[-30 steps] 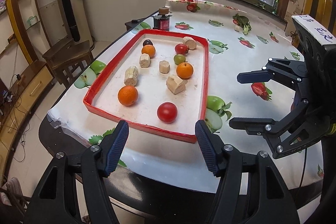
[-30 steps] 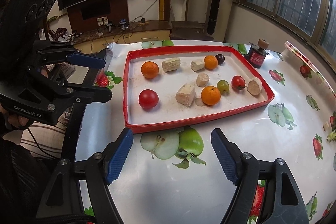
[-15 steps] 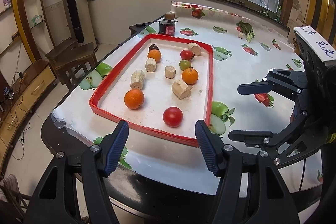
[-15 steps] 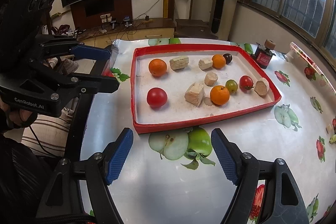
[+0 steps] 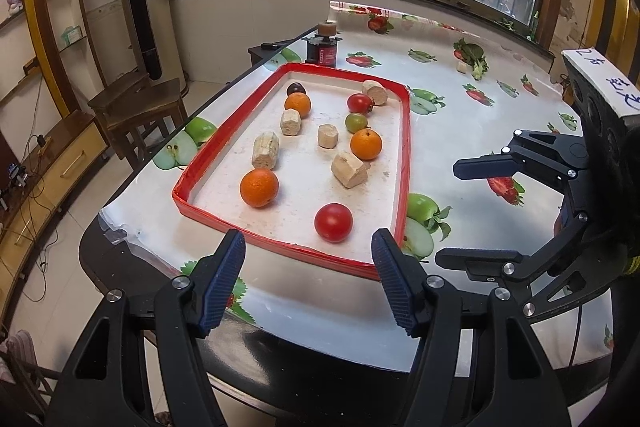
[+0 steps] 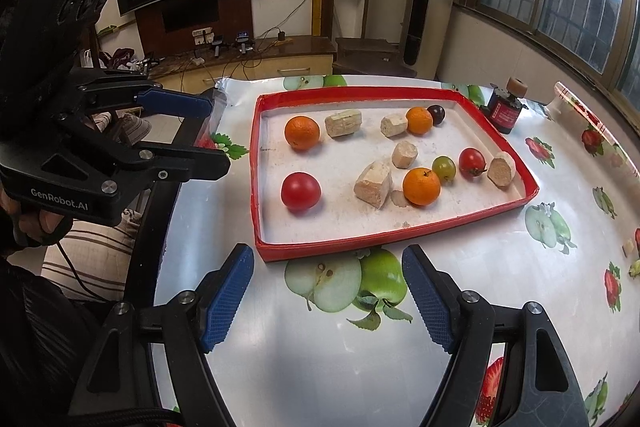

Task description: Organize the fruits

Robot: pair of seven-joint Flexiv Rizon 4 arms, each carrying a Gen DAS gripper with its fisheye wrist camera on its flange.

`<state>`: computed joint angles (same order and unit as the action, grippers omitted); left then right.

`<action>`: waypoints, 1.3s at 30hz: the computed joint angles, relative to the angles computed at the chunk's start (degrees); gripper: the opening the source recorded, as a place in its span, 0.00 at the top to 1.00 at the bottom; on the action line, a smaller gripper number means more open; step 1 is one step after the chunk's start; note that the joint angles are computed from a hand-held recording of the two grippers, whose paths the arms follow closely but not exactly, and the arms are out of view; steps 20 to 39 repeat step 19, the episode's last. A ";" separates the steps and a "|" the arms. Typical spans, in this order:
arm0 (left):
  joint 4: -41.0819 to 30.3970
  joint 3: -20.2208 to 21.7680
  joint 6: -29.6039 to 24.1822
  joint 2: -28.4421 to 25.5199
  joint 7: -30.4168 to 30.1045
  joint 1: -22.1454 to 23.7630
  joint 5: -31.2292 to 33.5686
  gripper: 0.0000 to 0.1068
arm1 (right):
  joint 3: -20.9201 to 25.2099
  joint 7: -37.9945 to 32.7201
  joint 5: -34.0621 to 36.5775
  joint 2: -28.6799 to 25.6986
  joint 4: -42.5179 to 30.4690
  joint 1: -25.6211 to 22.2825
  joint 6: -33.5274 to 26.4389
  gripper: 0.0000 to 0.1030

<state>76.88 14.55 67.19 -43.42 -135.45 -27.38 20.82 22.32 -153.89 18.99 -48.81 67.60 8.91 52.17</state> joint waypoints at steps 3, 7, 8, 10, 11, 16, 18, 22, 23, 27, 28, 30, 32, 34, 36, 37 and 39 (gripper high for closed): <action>0.04 0.02 -0.13 0.09 -0.10 -0.03 0.08 0.39 | 0.04 -0.08 0.08 -0.07 -0.20 0.02 -0.11 0.24; 0.06 -0.08 -0.19 0.12 -0.11 0.02 0.15 0.39 | 0.03 -0.04 0.13 -0.05 -0.23 0.16 -0.03 0.24; 0.17 -0.12 -0.18 0.19 -0.08 0.03 0.17 0.39 | 0.11 -0.11 0.20 0.02 -0.15 0.10 -0.04 0.24; 0.31 -0.26 -0.29 0.32 0.01 0.08 0.08 0.39 | 0.11 -0.12 0.23 0.08 -0.05 0.18 0.00 0.24; 0.32 -0.42 -0.50 0.36 0.19 0.17 -0.05 0.39 | 0.14 -0.16 0.27 0.16 0.06 0.15 -0.09 0.24; -0.51 -1.16 -1.81 0.01 1.42 0.49 -0.46 0.39 | -0.06 0.19 0.28 0.12 0.19 0.29 0.03 0.23; -0.71 -1.73 -2.10 -0.13 2.04 0.77 -0.89 0.39 | 0.03 0.24 0.43 0.15 0.35 0.14 0.22 0.23; -0.87 -1.98 -2.28 -0.23 2.39 0.87 -1.10 0.39 | 0.17 0.24 0.57 0.17 0.35 0.01 0.13 0.23; -0.87 -1.98 -2.28 -0.23 2.39 0.87 -1.10 0.39 | 0.17 0.24 0.57 0.17 0.35 0.01 0.13 0.23; -0.87 -1.98 -2.28 -0.23 2.39 0.87 -1.10 0.39 | 0.17 0.24 0.57 0.17 0.35 0.01 0.13 0.23; -0.87 -1.98 -2.28 -0.23 2.39 0.87 -1.10 0.39 | 0.17 0.24 0.57 0.17 0.35 0.01 0.13 0.23; -0.87 -1.98 -2.28 -0.23 2.39 0.87 -1.10 0.39 | 0.17 0.24 0.57 0.17 0.35 0.01 0.13 0.23; -0.87 -1.98 -2.28 -0.23 2.39 0.87 -1.10 0.39 | 0.17 0.24 0.57 0.17 0.35 0.01 0.13 0.23; -0.87 -1.98 -2.28 -0.23 2.39 0.87 -1.10 0.39 | 0.17 0.24 0.57 0.17 0.35 0.01 0.13 0.23; -0.87 -1.98 -2.28 -0.23 2.39 0.87 -1.10 0.39 | 0.17 0.24 0.57 0.17 0.35 0.01 0.13 0.23; -0.87 -1.98 -2.28 -0.23 2.39 0.87 -1.10 0.39 | 0.17 0.24 0.57 0.17 0.35 0.01 0.13 0.23; -0.87 -1.98 -2.28 -0.23 2.39 0.87 -1.10 0.39 | 0.17 0.24 0.57 0.17 0.35 0.01 0.13 0.23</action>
